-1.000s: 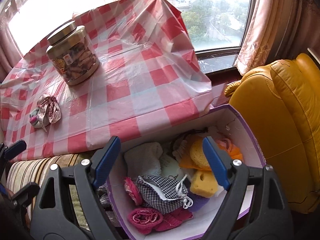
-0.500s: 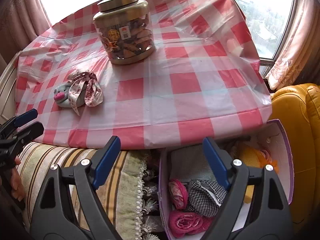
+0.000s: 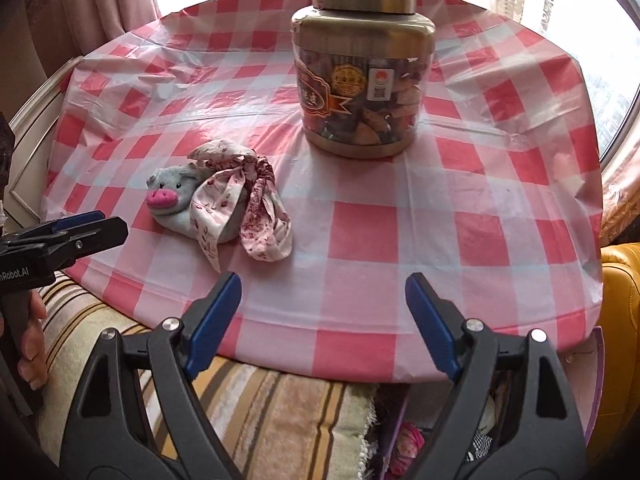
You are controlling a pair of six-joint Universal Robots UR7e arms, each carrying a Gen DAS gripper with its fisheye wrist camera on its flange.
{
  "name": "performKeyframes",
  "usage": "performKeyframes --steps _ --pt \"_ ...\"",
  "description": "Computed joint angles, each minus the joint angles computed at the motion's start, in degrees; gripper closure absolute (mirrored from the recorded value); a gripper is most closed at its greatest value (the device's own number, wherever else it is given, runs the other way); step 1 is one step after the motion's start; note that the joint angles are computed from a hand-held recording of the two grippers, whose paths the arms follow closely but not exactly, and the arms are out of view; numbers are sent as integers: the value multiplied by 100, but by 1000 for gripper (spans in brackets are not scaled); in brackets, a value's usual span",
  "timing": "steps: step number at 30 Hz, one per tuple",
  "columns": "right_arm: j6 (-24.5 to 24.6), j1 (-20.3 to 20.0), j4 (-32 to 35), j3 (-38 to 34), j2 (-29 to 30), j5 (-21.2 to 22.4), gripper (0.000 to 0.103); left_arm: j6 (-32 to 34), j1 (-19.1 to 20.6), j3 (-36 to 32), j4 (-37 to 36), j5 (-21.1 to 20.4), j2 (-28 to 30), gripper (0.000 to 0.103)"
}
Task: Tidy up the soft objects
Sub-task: 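Move both grippers back over the table toward the pig plush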
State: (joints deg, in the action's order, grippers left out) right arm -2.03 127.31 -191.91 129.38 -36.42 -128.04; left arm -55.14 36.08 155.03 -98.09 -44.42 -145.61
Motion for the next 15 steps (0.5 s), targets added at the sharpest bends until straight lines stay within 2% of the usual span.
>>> performKeyframes --steps 4,8,12,15 --pt "204 -92 30 -267 180 496 17 709 747 -10 -1354 -21 676 19" --pt "522 -165 -240 -423 376 851 17 1175 1312 -7 -2568 34 1377 19" --pt "783 -270 -255 -589 533 997 17 1818 1926 32 -3933 -133 2129 19" --pt "727 -284 -109 -738 618 879 17 2173 2116 79 -4484 -48 2493 19"
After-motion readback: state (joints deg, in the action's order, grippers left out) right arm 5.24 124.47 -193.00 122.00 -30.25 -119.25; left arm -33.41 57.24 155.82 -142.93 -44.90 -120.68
